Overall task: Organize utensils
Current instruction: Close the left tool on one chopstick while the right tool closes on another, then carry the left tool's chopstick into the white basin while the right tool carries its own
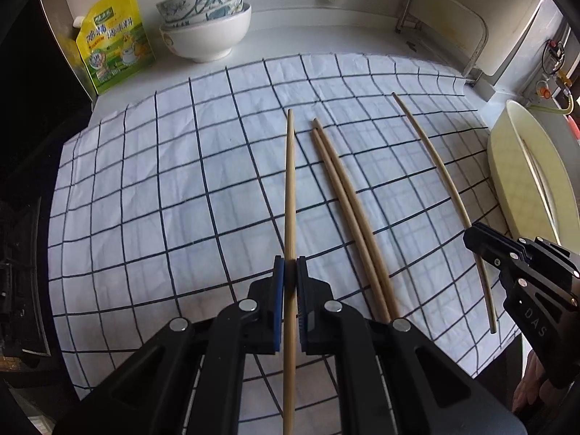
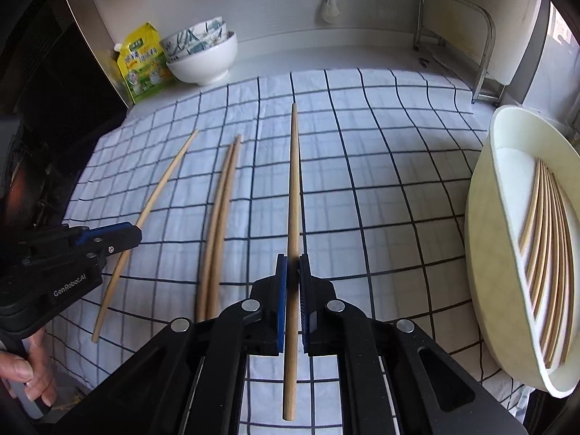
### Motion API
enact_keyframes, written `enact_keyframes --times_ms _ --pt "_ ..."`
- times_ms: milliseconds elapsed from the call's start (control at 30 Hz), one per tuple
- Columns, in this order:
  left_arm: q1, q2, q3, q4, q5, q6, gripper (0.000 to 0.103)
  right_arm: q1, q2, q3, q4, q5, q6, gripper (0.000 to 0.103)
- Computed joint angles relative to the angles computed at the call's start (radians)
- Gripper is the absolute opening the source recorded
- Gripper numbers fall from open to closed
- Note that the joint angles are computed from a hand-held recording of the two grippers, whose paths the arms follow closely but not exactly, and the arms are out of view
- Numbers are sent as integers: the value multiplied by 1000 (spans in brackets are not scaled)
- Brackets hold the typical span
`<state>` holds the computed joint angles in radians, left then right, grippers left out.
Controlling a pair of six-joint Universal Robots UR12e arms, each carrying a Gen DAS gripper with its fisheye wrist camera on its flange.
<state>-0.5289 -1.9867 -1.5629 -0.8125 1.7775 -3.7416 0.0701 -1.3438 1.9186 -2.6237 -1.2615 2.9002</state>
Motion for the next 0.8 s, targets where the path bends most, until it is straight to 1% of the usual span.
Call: enact_keyframes --times_ms 200,333,400,533,667,800 --pt "-14 -3 46 6 13 24 7 -27 -33 3 -12 44 4 6" --pt "-31 -27 101 22 20 56 7 -63 -57 11 -36 64 18 6" --pt "-42 -50 144 32 19 78 7 -84 -67 16 -51 66 27 6" --pt "-61 -101 234 43 -3 128 7 -137 -84 23 -76 56 52 6" --pt "-83 -173 352 45 -45 185 7 -196 -98 34 -98 27 78 6" --pt "-105 -259 487 14 -88 237 7 -255 -101 36 -96 -14 103 6"
